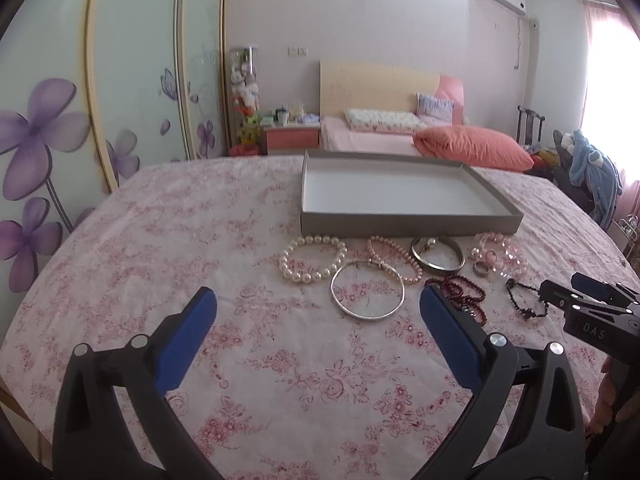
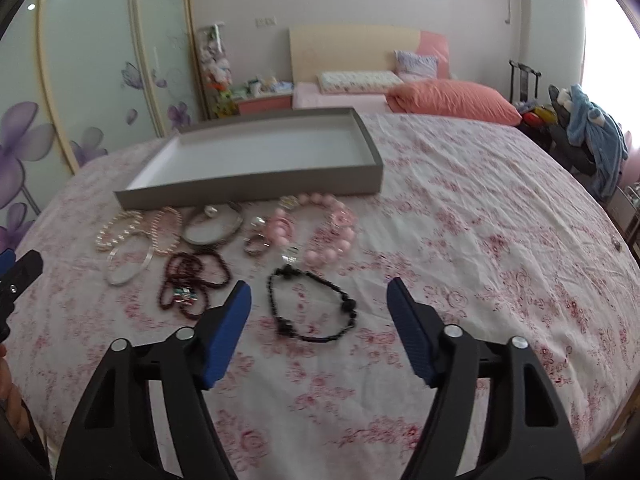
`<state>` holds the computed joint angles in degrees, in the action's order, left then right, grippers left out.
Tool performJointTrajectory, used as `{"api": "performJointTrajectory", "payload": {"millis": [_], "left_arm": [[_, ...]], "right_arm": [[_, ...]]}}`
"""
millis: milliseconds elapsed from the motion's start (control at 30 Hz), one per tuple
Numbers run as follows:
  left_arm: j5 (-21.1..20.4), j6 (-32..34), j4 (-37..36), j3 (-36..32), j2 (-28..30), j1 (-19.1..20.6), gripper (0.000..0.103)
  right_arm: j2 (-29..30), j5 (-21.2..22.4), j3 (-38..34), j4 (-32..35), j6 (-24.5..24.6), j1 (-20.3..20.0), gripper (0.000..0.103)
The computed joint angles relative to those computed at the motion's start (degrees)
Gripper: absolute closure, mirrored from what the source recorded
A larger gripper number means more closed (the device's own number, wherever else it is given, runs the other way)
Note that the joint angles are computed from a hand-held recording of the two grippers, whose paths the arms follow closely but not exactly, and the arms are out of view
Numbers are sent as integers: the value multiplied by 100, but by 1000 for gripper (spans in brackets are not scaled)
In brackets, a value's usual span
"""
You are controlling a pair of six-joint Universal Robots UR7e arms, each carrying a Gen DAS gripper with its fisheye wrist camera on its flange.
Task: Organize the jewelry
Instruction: 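Grasp the black bead bracelet with the right tool while the left tool grasps the silver bangle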
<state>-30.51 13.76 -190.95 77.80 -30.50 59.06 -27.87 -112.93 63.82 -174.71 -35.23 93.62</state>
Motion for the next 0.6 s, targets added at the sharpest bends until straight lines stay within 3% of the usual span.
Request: {"api": "performJointTrajectory", "payload": {"millis": [300, 400, 533, 600], "left_arm": [[-148, -1016, 1963, -490, -19, 258, 4], [-199, -1226, 2418, -655, 21, 305, 4], [-293, -1483, 2981, -901, 91, 349, 4], [-384, -1648, 3332, -1070, 144, 376, 4]], "right_arm": [[279, -690, -625, 906, 298, 1, 65], [287, -658, -610, 884, 259, -4, 69], [296, -544, -625, 942, 193, -11, 87], [296, -453, -654, 1020, 234, -22, 91]]}}
